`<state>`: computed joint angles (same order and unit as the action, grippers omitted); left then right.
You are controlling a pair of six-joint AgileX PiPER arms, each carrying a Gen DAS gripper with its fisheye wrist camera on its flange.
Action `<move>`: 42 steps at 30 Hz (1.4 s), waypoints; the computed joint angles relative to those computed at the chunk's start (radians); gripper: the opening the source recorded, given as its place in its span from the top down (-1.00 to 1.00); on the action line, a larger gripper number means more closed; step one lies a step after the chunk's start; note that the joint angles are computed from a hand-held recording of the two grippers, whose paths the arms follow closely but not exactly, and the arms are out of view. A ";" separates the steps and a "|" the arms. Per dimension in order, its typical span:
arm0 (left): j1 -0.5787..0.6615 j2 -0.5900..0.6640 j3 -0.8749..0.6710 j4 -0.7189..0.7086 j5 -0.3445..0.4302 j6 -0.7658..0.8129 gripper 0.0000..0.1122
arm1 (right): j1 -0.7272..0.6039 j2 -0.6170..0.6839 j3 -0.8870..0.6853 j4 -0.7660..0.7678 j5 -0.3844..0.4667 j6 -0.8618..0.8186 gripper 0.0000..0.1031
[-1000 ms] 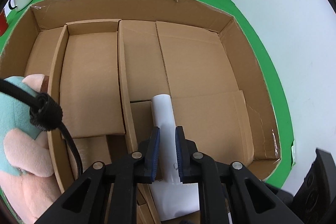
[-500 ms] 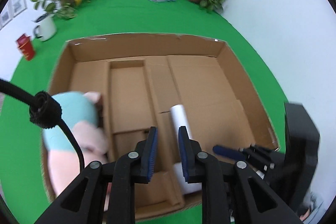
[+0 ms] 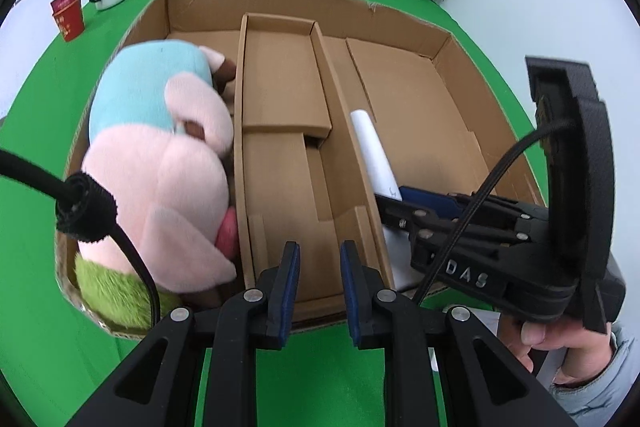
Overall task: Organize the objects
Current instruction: 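Lower the hair dryer into the box beside the divider and open both tools, then withdraw both tools from the box toward the white plastic case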
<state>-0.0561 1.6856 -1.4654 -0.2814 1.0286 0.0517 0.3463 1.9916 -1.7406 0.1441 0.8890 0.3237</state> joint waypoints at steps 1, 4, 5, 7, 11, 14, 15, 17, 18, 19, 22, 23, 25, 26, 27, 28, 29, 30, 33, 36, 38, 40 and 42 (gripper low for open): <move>0.000 -0.002 0.010 0.001 -0.006 -0.003 0.66 | -0.002 -0.002 0.004 0.003 -0.001 0.008 0.36; 0.001 -0.024 0.039 0.008 -0.026 -0.008 0.66 | 0.000 0.002 0.000 -0.011 -0.003 0.032 0.36; 0.001 -0.034 0.054 0.009 -0.036 -0.006 0.66 | 0.008 -0.001 0.001 -0.038 -0.002 0.055 0.36; -0.013 -0.058 0.080 0.045 -0.076 -0.028 0.66 | 0.031 -0.027 0.025 -0.097 -0.018 0.093 0.20; -0.086 -0.207 0.207 0.213 -0.235 -0.157 0.43 | 0.105 -0.145 0.164 -0.305 -0.115 0.277 -0.42; -0.159 -0.323 0.313 0.393 -0.358 -0.337 -0.09 | 0.205 -0.250 0.302 -0.605 -0.139 0.574 -0.62; -0.195 -0.364 0.348 0.485 -0.381 -0.434 -0.18 | 0.240 -0.274 0.338 -0.692 -0.124 0.669 -0.62; -0.248 -0.434 0.405 0.605 -0.413 -0.570 -0.41 | 0.308 -0.322 0.409 -0.828 -0.082 0.814 -0.62; -0.272 -0.463 0.429 0.635 -0.425 -0.615 -0.42 | 0.330 -0.343 0.437 -0.867 -0.069 0.860 -0.62; -0.289 -0.489 0.446 0.644 -0.424 -0.637 -0.42 | 0.344 -0.359 0.456 -0.889 -0.060 0.891 -0.62; -0.371 -0.547 0.490 0.717 -0.413 -0.758 -0.42 | 0.386 -0.416 0.523 -0.948 -0.031 0.985 -0.63; -0.396 -0.555 0.493 0.745 -0.405 -0.798 -0.42 | 0.397 -0.427 0.535 -0.960 -0.024 1.004 -0.63; -0.434 -0.571 0.505 0.764 -0.388 -0.845 -0.42 | 0.420 -0.454 0.566 -0.984 -0.007 1.041 -0.63; -0.458 -0.585 0.515 0.772 -0.374 -0.873 -0.42 | 0.428 -0.467 0.581 -0.987 -0.004 1.047 -0.63; -0.477 -0.594 0.525 0.784 -0.366 -0.901 -0.42 | 0.434 -0.472 0.589 -0.986 -0.008 1.049 -0.63; -0.503 -0.602 0.531 0.799 -0.348 -0.935 -0.42 | 0.434 -0.485 0.603 -0.978 -0.018 1.040 -0.63; -0.533 -0.608 0.536 0.818 -0.329 -0.972 -0.42 | 0.433 -0.494 0.612 -0.967 -0.023 1.025 -0.63; -0.566 -0.616 0.539 0.841 -0.308 -1.006 -0.42 | 0.434 -0.501 0.618 -0.966 -0.022 1.019 -0.63; -0.642 -0.623 0.540 0.907 -0.258 -1.091 -0.42 | 0.459 -0.529 0.637 -0.989 0.002 1.041 -0.63; -0.710 -0.637 0.537 0.952 -0.212 -1.150 -0.42 | 0.490 -0.556 0.661 -1.019 0.027 1.068 -0.63; -0.776 -0.647 0.551 1.022 -0.179 -1.223 -0.42 | 0.519 -0.583 0.696 -1.054 0.039 1.116 -0.63; -0.830 -0.641 0.567 1.088 -0.136 -1.296 -0.42 | 0.551 -0.601 0.736 -1.094 0.056 1.169 -0.63; -0.859 -0.644 0.589 1.131 -0.118 -1.360 -0.42 | 0.564 -0.615 0.768 -1.109 0.053 1.195 -0.63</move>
<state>-0.9148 1.0419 -0.8766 0.8499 0.9102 -1.3080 0.9105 1.3763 -0.9728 -0.9653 0.9418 1.5185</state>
